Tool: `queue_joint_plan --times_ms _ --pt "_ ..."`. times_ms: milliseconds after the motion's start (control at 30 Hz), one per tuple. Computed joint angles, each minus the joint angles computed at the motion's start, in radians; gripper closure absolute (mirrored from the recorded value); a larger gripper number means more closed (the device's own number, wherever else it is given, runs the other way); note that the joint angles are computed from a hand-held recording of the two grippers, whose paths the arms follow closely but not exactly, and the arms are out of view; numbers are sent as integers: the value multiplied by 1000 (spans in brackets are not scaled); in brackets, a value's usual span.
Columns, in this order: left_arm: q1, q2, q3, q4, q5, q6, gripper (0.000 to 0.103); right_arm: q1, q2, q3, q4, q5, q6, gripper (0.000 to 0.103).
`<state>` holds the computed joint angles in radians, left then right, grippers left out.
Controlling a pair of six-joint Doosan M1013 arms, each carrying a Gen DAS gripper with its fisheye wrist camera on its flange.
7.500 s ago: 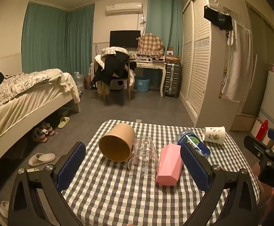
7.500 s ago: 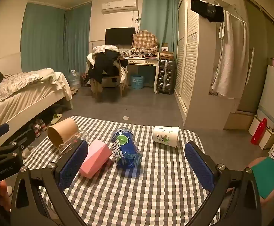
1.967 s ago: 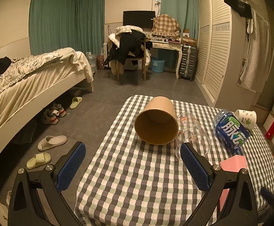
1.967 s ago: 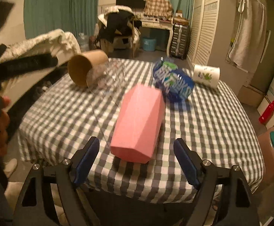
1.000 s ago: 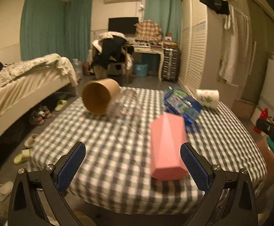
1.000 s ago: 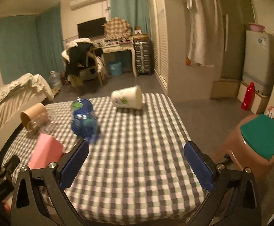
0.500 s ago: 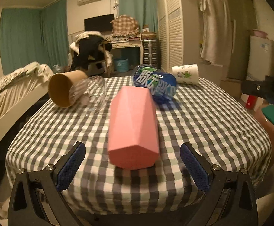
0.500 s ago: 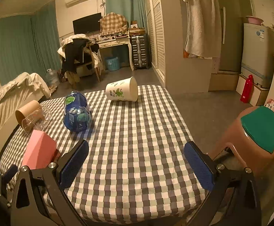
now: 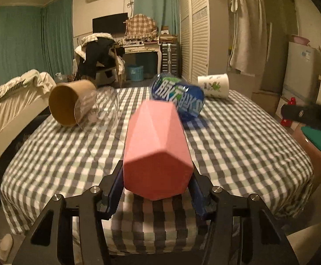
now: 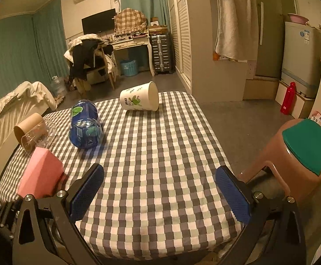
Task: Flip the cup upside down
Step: 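Close the left gripper around the body of the pink cup, then lift the pink cup with the left gripper and rotate it onto its end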
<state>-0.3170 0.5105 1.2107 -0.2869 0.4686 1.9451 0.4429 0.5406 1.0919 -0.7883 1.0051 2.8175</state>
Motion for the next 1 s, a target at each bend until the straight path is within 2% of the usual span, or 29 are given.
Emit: queue_joint_plan --times_ms 233,467,733,867,933,1000 --pt "-3 1 -33 8 4 7 48 0 6 -10 11 14 -10 1" --pt "2 40 -114 2 68 -26 48 -3 5 -10 18 20 -7 1" --pt "2 71 -169 -8 98 -30 48 -6 0 0 17 10 11 1" --pt "3 71 -170 -20 88 -20 48 -6 -2 2 16 9 13 1" --pt "4 70 -167 -33 75 -8 46 -6 -2 2 18 11 12 1" --pt "4 73 -175 -49 80 6 28 -6 -2 1 19 13 13 1"
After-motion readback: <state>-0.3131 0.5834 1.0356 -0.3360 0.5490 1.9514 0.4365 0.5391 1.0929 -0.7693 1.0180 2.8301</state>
